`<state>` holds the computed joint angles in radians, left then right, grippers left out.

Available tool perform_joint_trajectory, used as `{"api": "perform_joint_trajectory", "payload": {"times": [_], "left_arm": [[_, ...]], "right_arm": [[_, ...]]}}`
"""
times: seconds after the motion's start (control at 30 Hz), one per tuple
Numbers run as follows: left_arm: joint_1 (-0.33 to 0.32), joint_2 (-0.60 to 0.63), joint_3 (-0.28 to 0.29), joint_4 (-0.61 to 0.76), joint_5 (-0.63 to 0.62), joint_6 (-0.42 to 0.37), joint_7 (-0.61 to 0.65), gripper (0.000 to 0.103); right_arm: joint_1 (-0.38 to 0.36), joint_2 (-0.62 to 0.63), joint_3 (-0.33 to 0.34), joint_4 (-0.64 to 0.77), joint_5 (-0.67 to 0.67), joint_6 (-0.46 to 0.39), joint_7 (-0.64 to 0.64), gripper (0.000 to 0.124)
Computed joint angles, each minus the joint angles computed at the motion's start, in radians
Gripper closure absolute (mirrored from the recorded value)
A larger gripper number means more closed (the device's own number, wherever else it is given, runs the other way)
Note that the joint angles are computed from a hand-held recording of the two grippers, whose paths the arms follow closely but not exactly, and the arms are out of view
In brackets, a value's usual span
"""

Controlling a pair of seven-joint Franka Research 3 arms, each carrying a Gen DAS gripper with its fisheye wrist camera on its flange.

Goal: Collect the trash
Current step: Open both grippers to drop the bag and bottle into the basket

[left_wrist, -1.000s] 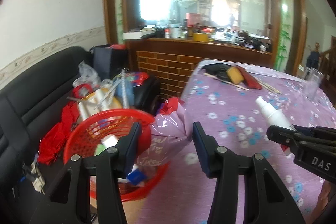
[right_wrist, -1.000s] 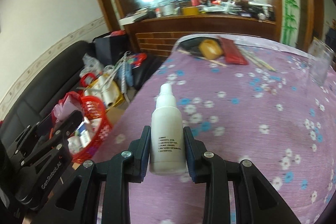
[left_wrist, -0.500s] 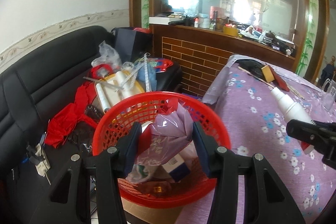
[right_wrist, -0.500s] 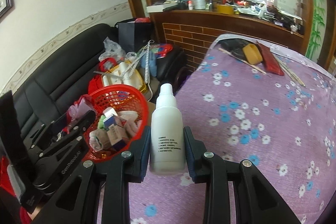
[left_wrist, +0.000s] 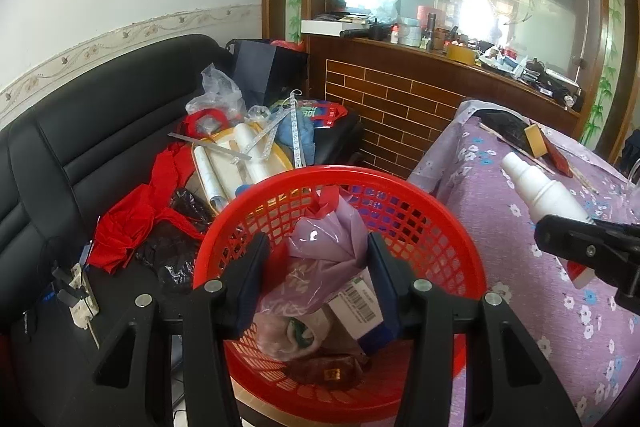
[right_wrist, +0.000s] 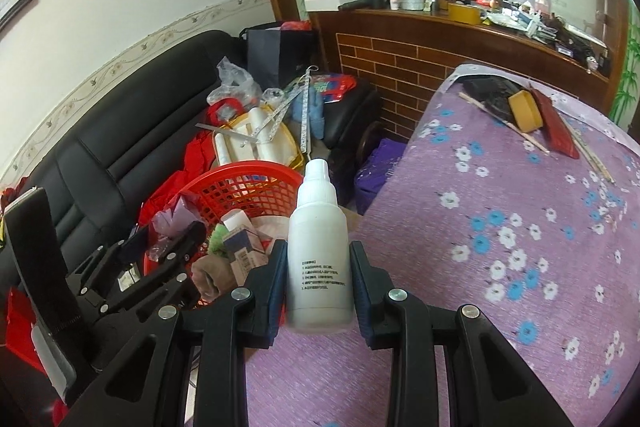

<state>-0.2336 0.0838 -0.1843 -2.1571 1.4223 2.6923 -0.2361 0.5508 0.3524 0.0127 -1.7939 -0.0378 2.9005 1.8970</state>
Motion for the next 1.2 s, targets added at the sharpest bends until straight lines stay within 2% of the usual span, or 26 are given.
{"api": "perform_joint_trajectory", "payload": {"times": [0.17, 0.37, 0.6, 1.07, 1.2], "left_arm": [[0.001, 0.007, 0.003, 0.002, 0.005, -0.009, -0.001, 0.055], [0.001, 0.022, 0.009, 0.009, 0.002, -0.013, -0.002, 0.055], [0.001, 0.028, 0.013, 0.015, 0.013, -0.016, -0.007, 0.055], [0.001, 0.036, 0.016, 0.02, 0.021, -0.012, -0.009, 0.054], [0.006, 0.037, 0.021, 0.019, 0.049, 0.004, -0.041, 0.048]], "right_arm": [[-0.029, 0.054, 0.04, 0.066, 0.057, -0.023, -0.055, 0.091], [-0.035, 0.112, 0.056, 0.142, 0.111, -0.054, -0.102, 0.091], [-0.028, 0.162, 0.052, 0.212, 0.14, -0.078, -0.126, 0.091], [-0.025, 0.202, 0.05, 0.265, 0.165, -0.104, -0.143, 0.091], [-0.03, 0.211, 0.055, 0.282, 0.174, -0.118, -0.151, 0.09]]}}
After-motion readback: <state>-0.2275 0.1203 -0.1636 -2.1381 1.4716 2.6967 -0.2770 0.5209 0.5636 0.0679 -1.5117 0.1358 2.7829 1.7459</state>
